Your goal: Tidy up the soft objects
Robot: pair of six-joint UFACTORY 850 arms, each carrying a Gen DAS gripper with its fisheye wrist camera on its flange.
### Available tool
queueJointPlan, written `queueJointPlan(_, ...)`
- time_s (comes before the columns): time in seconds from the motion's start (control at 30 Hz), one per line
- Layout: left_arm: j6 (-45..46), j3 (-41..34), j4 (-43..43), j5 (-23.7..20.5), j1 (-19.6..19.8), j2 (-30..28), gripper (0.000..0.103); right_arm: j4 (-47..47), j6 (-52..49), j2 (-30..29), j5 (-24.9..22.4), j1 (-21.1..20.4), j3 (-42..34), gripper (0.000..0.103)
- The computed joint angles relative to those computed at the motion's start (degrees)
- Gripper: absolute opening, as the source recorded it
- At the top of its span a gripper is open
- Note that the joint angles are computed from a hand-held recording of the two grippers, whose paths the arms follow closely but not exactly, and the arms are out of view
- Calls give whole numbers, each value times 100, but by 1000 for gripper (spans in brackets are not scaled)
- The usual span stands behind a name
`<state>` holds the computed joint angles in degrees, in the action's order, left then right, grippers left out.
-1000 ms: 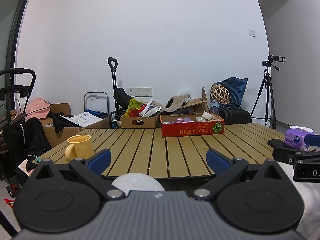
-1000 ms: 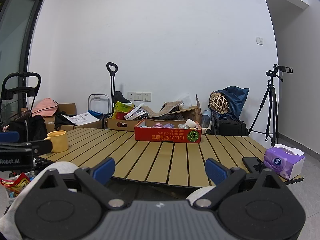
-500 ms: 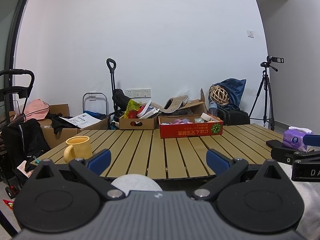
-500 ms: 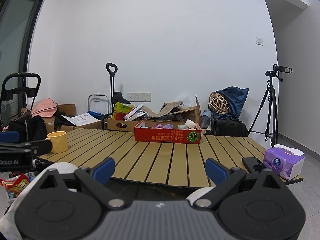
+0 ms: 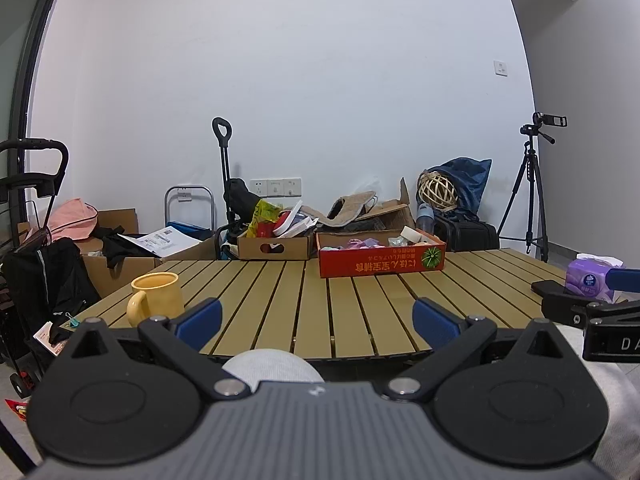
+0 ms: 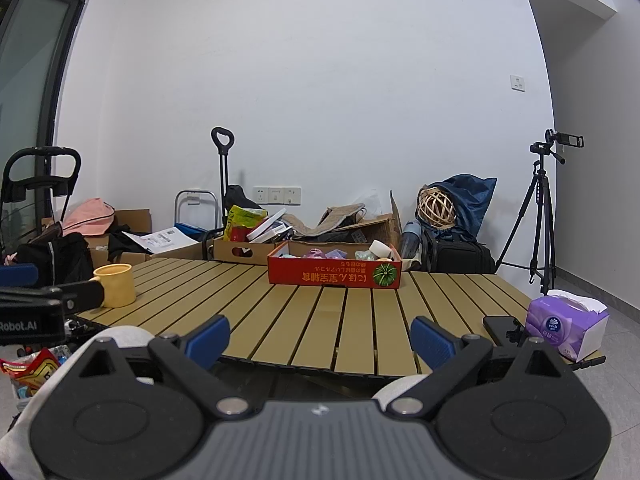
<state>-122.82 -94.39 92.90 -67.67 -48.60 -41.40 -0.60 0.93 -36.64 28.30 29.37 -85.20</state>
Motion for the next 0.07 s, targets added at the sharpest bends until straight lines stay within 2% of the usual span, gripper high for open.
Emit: queueJointPlan(0.07, 19, -16, -14, -16, -1, -7, 103, 5, -4, -1, -1, 1, -1, 97)
